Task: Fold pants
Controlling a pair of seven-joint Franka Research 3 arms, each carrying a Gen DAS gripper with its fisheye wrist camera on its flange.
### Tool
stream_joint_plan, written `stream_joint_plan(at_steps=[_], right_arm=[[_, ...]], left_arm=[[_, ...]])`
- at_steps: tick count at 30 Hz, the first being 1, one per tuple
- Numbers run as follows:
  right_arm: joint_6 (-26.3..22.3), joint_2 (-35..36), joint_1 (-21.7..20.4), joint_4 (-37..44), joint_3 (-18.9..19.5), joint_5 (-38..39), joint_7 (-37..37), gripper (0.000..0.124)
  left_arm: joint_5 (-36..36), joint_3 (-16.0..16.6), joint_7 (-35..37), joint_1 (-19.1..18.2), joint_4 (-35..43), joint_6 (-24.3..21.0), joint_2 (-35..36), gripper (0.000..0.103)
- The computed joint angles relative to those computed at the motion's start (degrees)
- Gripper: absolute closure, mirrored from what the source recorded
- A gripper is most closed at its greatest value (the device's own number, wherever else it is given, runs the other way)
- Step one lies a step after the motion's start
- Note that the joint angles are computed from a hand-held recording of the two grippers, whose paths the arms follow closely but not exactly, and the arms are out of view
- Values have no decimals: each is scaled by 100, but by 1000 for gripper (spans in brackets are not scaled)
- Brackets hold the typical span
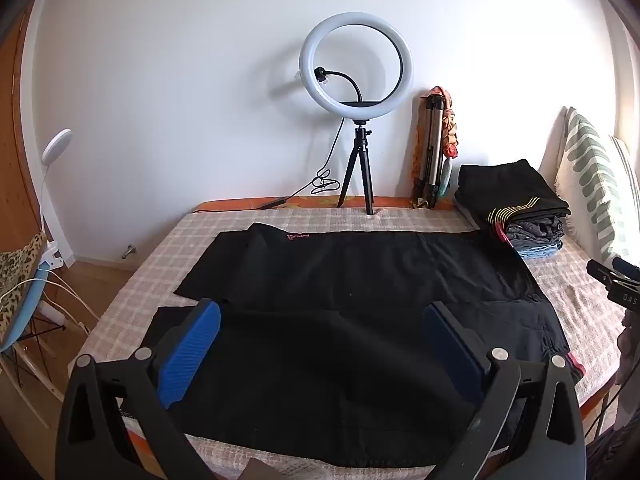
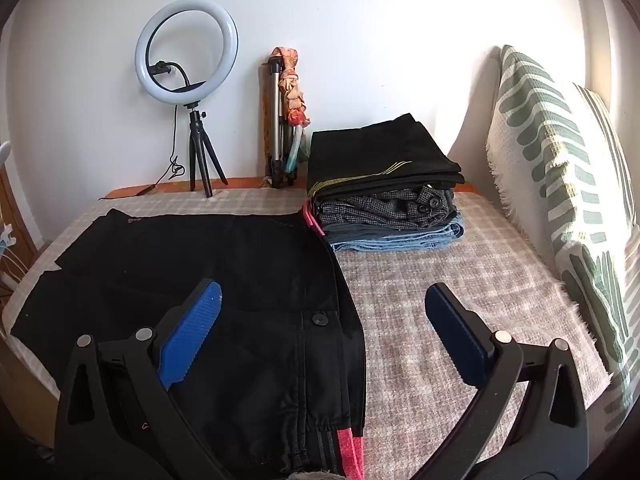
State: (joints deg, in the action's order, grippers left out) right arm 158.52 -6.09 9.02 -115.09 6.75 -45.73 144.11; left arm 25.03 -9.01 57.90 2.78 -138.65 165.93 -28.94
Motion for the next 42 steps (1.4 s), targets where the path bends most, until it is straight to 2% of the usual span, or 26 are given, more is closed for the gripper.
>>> stream_joint_plan(at_steps=[8, 11, 13, 22, 42], right_arm=[[14, 3, 9, 10, -17, 61, -13, 21], [-66, 47, 36, 77, -12, 41, -81, 21], [-81, 36, 47, 78, -19, 49, -92, 21], [-42, 31, 21, 49, -29, 111, -141, 21], [-37, 39, 12, 14, -33, 51, -117, 21]], left_arm=[[-123, 115, 189, -85, -6, 57, 57, 0], [-11, -88, 30, 62, -36, 46, 2, 0], [35, -104, -15, 83, -48, 57, -17, 0], [-17, 20, 59, -21, -4, 19, 18, 0], [11, -26, -31, 11, 21, 11, 49, 0]])
